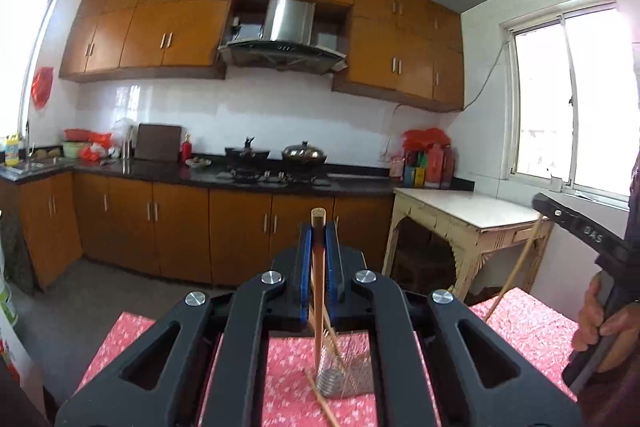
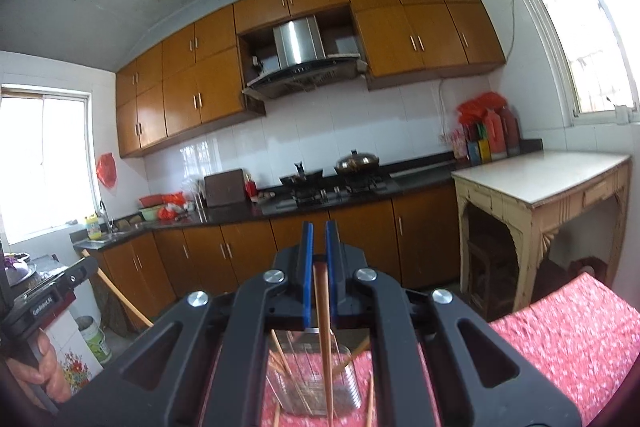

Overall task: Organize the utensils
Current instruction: 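Lower both chopsticks into the wire holder and open both tools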

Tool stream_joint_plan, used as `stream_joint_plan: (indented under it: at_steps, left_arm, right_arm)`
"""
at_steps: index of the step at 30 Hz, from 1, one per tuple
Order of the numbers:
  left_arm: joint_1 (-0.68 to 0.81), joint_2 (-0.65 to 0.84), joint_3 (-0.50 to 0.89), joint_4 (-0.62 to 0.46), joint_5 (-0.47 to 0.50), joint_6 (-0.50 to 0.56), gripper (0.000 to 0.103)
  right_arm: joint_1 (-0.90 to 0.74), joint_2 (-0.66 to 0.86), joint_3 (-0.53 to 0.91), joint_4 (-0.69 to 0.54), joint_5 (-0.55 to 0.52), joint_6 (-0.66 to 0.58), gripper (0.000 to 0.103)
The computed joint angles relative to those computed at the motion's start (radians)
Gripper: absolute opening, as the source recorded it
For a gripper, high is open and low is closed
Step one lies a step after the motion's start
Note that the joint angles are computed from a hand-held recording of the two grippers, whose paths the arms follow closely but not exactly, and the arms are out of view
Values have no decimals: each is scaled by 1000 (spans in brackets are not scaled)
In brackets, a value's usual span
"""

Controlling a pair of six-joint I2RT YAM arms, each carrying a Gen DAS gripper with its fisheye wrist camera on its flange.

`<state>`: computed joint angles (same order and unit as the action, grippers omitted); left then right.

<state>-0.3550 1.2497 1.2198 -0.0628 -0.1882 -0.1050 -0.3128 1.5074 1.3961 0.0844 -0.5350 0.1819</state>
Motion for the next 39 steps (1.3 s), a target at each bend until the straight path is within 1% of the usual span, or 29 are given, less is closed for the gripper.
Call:
stream_joint_plan:
  at_steps: [2, 8, 10, 14, 19, 22, 26, 28, 31, 33, 34, 35, 39]
  left_arm:
    - [-9, 49, 68, -15, 6, -12, 6]
    - [-36, 183, 210, -12, -22, -35, 6]
    - [-46, 223, 236, 10, -50, -30, 6]
    - [-48, 326, 282, 61, -72, -28, 6]
    - [-41, 439, 342, 76, -84, -27, 6]
    - [-36, 494, 374, 66, -71, -41, 6]
    - [-31, 523, 384, 45, -52, -62, 6]
    - [-32, 535, 387, 35, -59, -60, 6]
    - [-30, 553, 415, -14, -63, -68, 7]
    - [-24, 548, 421, -52, -65, -77, 7]
    - [-23, 545, 421, -57, -69, -75, 7]
    - [-20, 530, 407, -60, -70, -72, 8]
    - [-11, 483, 373, -81, -78, -85, 8]
  right_arm:
    - [18, 27, 48, 0, 14, 13, 7]
    - [78, 135, 178, 39, 84, 32, 7]
    - [104, 182, 214, 61, 119, 18, 7]
    - [133, 270, 265, 105, 150, 15, 7]
    - [164, 380, 349, 135, 178, 10, 7]
    - [174, 443, 381, 151, 180, 6, 7]
    - [176, 508, 428, 119, 172, 6, 7]
    - [175, 538, 456, 84, 167, 10, 7]
    - [171, 583, 513, -11, 164, -7, 9]
    - [168, 583, 503, -26, 180, -18, 17]
    - [166, 573, 486, -24, 191, -24, 23]
    - [159, 554, 456, -16, 196, -30, 25]
    - [138, 490, 371, -11, 201, -43, 25]
